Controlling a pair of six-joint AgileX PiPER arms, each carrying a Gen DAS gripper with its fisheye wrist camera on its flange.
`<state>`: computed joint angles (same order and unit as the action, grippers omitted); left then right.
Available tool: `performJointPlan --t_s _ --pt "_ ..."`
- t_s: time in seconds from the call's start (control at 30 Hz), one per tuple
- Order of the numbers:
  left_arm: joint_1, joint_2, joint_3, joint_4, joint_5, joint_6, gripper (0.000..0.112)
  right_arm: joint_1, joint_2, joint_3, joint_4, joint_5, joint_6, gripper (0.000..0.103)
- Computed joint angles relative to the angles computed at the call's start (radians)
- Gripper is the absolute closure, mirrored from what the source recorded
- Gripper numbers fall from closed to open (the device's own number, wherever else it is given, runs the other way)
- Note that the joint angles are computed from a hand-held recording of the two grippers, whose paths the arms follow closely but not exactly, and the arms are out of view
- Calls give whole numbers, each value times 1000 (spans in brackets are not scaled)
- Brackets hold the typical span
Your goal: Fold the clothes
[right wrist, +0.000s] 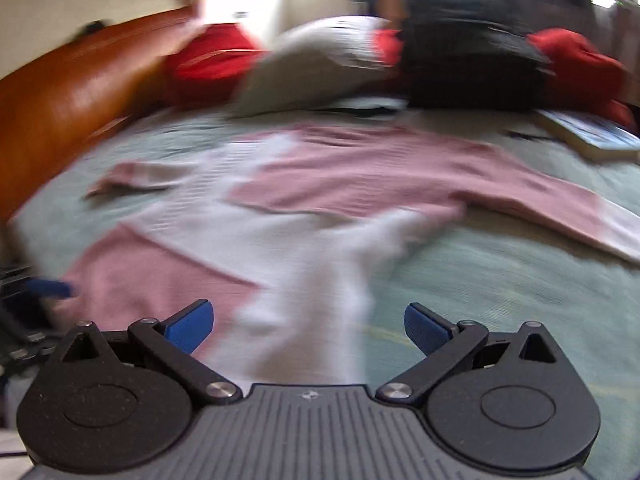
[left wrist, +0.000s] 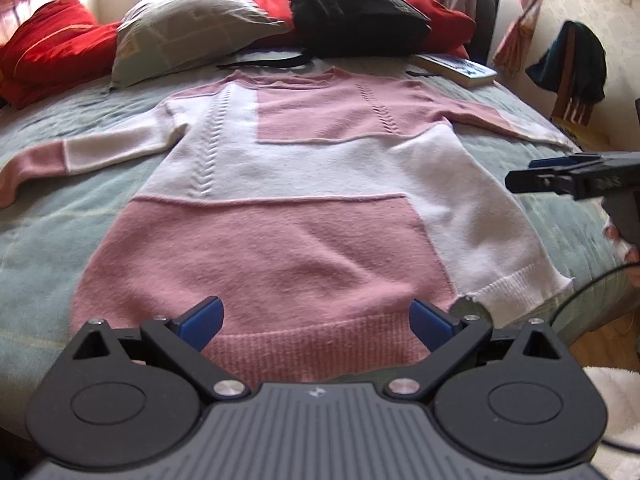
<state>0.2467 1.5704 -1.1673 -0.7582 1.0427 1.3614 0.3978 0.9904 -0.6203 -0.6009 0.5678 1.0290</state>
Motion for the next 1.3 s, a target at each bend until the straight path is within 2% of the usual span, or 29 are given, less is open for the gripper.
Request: performJointPlan --t_s 0.1,0.23,0.3,0.47,0.57,0.67,0.77,0.9,0.97,1.13,1.3 --pt "-43 -19 7 11 3 -18 13 -2 5 20 -94 126 108 0" --pt "-154 -41 8 50 -9 -73 13 -70 -69 86 -74 124 60 0" --pt "-225 -50 0 70 -6 -101 13 -63 -92 114 -91 148 51 0" --pt "-402 -32 -65 62 58 -183 13 -46 -158 183 -126 212 14 0" --pt "-497 19 -125 11 110 -240 13 -31 -198 226 -138 249 -21 0" --pt "-592 84 -176 -29 128 -305 13 0 -249 269 -147 274 -37 0" --pt "-664 160 -221 -43 144 -381 13 -65 -316 293 -79 236 -153 0" --pt "-699 236 -249 -6 130 -484 13 -261 -359 306 71 142 -392 0" --pt "-682 215 -229 16 103 -485 14 -331 -359 307 119 107 -475 0" --pt "-638 160 -189 85 29 -478 14 -407 -338 299 182 25 -568 0" --pt "-598 187 -225 163 7 -497 14 -468 -295 274 336 -75 -723 0"
